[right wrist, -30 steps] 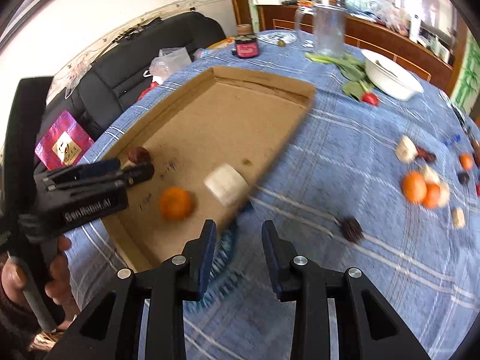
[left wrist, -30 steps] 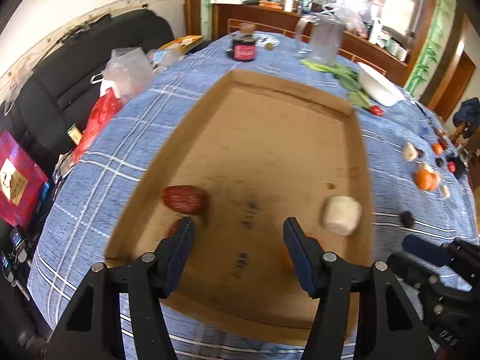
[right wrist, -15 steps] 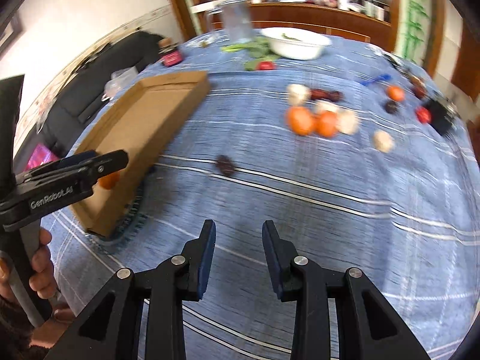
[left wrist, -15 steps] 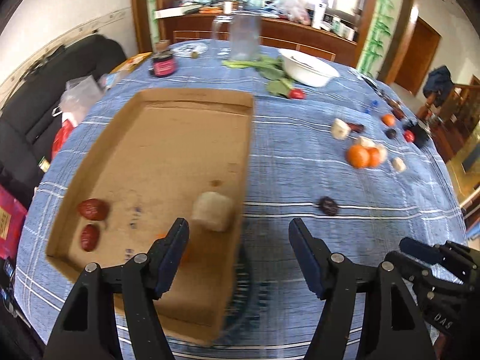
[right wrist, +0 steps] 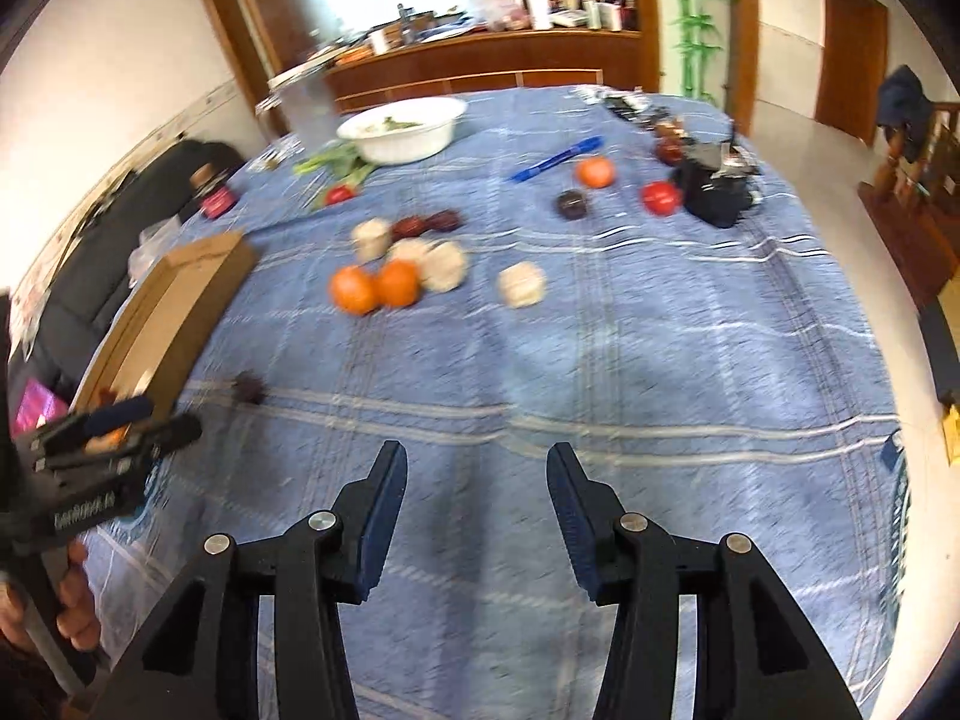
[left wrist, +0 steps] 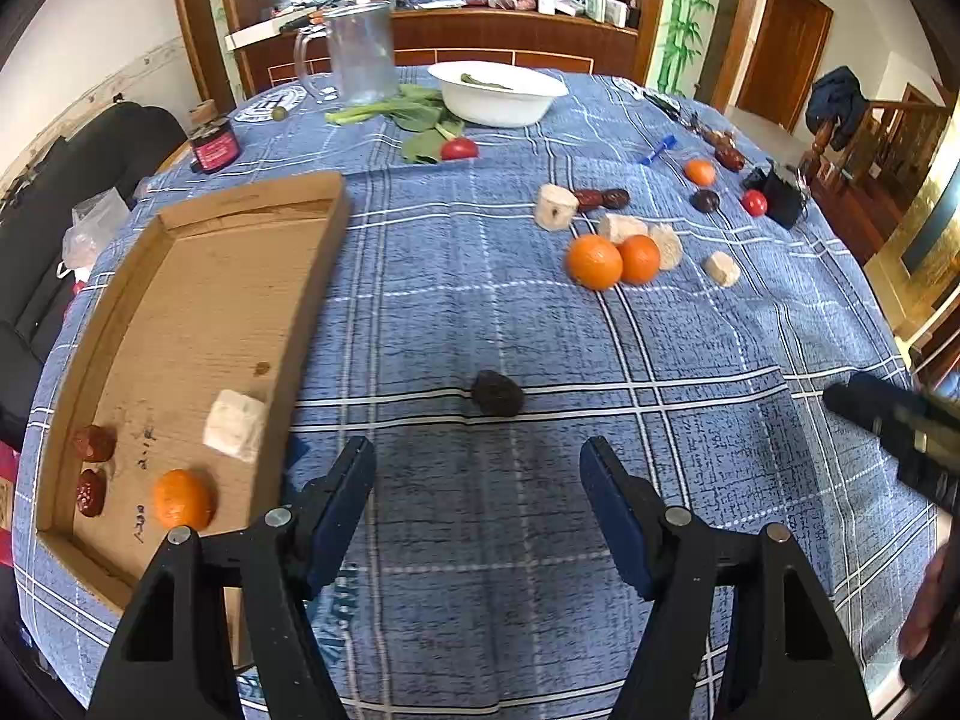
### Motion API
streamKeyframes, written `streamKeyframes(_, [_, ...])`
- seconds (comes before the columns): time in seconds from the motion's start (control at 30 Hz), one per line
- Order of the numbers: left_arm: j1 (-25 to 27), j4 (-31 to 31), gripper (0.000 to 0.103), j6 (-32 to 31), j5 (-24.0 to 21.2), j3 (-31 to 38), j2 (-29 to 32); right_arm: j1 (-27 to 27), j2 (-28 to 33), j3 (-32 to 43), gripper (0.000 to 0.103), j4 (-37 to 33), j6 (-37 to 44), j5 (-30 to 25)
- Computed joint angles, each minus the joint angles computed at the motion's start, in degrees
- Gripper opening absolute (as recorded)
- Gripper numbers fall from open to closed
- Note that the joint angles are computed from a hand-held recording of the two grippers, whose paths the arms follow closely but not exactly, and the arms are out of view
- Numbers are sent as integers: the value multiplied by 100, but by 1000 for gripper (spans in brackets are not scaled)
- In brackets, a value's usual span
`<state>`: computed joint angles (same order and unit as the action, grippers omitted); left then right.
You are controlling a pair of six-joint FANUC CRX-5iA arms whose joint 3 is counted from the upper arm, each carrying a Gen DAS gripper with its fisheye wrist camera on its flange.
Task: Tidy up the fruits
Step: 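Grasp a round beige cake with the right tool while the left tool grasps a dark date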
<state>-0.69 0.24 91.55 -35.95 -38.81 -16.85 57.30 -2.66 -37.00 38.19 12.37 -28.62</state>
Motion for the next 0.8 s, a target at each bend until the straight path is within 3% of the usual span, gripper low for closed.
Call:
streamKeyframes(0.17, [-207, -340, 70, 430, -112, 250, 294, -519, 275, 215, 52, 2, 330, 257])
streamKeyframes(0.33, [-214, -525, 70, 667, -254, 393, 473, -825, 998, 1003, 52, -739, 1549, 395])
streamKeyframes(0.47, [-116, -513, 70, 638, -314, 432, 565, -924, 1536, 1415, 52, -750, 1935, 434])
streamKeyframes(0.53, [-37, -373, 70, 483, -264, 403, 603, -979, 1745, 1692, 52, -1257, 2448, 405])
streamKeyframes(0.6, [-16, -300, 70, 395, -218, 417, 684, -990, 1883, 1772, 47, -1223, 2504, 372])
streamKeyframes(0.67, [-34, -271, 70, 347, -183, 491, 837, -981, 1898, 1693, 30, -898, 2375, 444])
streamKeyframes(0.8, [-77, -257, 70, 378, -131, 670, 1183, -1015, 1842, 1542, 29, -596, 2112, 599])
